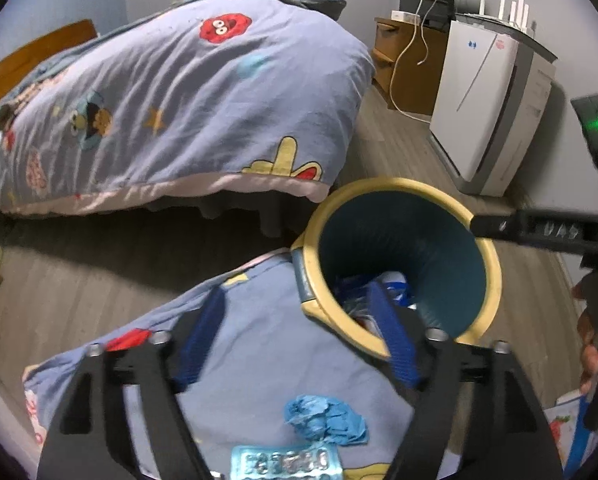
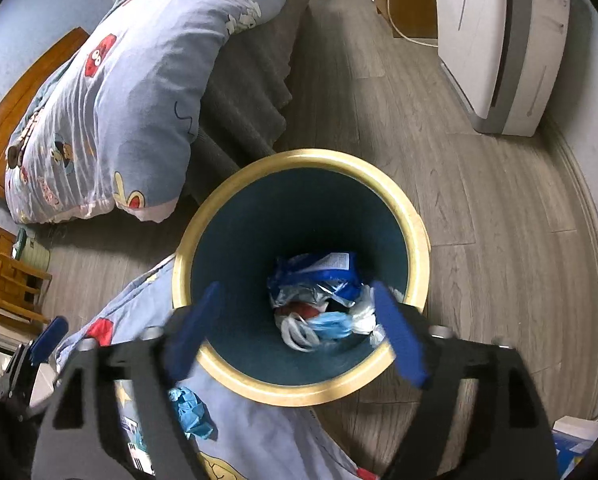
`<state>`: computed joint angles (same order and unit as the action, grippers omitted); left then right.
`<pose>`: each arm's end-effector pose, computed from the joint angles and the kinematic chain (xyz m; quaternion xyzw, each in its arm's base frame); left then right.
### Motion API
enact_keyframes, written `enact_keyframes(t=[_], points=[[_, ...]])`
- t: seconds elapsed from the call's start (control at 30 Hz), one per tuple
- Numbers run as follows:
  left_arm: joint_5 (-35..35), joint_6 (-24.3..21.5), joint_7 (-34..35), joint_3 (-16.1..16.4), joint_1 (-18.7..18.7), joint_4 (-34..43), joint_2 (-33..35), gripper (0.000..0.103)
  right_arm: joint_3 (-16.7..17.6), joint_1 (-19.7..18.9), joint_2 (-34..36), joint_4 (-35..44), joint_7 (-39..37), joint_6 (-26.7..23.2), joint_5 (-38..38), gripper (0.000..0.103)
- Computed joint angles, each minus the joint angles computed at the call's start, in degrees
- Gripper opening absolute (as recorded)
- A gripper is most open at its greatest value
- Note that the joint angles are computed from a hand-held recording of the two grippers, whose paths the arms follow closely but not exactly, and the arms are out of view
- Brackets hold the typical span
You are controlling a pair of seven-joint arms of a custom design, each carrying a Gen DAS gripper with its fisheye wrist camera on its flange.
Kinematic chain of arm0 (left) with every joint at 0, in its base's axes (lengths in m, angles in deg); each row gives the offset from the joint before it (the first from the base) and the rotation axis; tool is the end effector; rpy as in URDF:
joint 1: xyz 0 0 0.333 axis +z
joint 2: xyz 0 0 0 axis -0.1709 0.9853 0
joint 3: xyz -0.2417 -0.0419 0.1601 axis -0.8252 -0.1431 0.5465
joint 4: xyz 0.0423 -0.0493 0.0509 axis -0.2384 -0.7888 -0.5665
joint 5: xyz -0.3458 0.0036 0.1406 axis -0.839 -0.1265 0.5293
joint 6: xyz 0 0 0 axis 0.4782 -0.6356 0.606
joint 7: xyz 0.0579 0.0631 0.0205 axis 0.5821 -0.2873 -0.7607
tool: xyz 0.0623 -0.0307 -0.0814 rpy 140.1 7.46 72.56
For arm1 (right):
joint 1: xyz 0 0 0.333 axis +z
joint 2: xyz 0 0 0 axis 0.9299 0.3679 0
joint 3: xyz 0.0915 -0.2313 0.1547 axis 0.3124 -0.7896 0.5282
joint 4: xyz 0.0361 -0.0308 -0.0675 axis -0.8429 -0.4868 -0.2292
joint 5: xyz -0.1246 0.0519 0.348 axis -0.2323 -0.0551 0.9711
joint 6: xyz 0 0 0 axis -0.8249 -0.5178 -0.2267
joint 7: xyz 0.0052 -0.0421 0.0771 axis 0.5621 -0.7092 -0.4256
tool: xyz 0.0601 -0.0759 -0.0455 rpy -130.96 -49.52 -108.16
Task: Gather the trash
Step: 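Move both open tools back over the trash on the duvet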
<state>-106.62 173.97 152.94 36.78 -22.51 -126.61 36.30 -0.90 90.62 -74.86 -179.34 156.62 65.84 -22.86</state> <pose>0.4570 -0.1572 0.5945 -0.4118 0.8431 -0.2980 0.1756 0.3949 0.2975 0.5814 -0.4133 0.8661 -0.1399 0.2440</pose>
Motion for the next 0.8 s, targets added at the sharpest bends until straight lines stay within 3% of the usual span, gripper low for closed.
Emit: enact_keyframes(t=[0.13, 0.4, 0.8], points=[[2.3, 2.0, -0.2, -0.1, 0.9, -2.2, -2.1, 0.091, 0.7, -0.3, -0.9, 0.3, 2.4, -1.3, -1.0, 0.097], [3.6, -2.1, 1.4, 3.3, 3.1, -3.4, -6.0, 0.094, 1.2, 0.4, -1.0, 1.1, 4.3, -3.5, -0.4, 0.097], [5.6, -9.3, 4.1, 10.1, 13.3, -0.8, -9.2, 0.096, 2.7, 3.2, 4.1, 9.0, 2.0, -7.2, -3.9, 0.097]])
